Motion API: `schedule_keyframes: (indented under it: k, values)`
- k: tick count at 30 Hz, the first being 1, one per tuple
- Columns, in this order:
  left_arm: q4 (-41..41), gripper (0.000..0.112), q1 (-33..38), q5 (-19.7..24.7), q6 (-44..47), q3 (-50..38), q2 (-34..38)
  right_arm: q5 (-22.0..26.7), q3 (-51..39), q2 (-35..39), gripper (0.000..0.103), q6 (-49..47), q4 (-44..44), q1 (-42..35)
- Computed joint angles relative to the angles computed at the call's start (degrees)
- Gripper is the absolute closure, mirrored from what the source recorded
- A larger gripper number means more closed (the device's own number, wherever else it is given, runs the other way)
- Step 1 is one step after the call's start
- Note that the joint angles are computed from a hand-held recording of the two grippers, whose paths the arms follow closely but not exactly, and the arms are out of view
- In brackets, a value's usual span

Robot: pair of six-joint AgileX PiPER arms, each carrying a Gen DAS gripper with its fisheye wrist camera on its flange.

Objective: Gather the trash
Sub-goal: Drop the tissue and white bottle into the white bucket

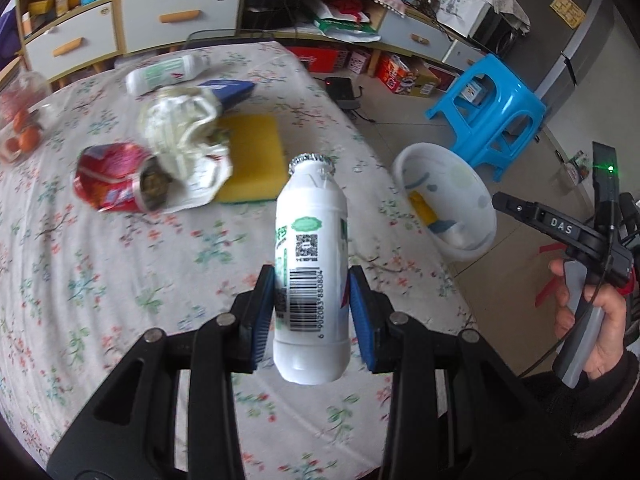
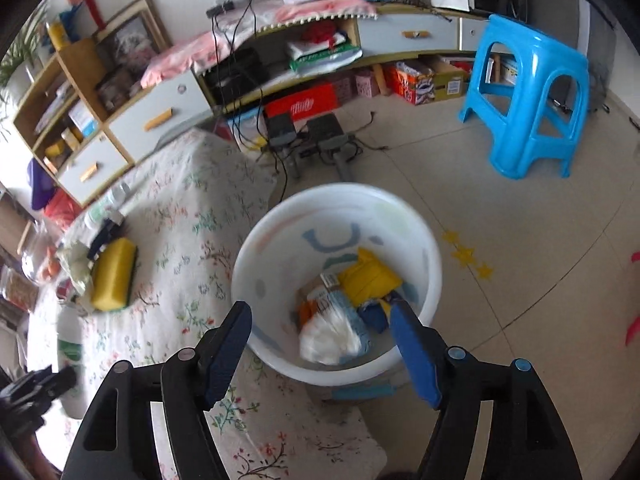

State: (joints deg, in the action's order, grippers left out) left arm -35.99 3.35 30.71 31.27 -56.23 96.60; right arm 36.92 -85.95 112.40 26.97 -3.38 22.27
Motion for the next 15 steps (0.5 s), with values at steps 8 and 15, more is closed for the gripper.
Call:
schedule_keyframes:
  k: [8, 15]
  values:
    - [-0.3, 0.074, -7.9, 2.1, -4.2, -9.4, 7.8, -1.5, 5.4, -4.5, 0.025, -2.8, -0.9, -2.5]
    - [3.3, 0.074, -13.7, 4.1, -10.2, -19.6, 15.3, -2.8, 9.3, -6.8, 0.024, -5.1, 0.3, -6.2]
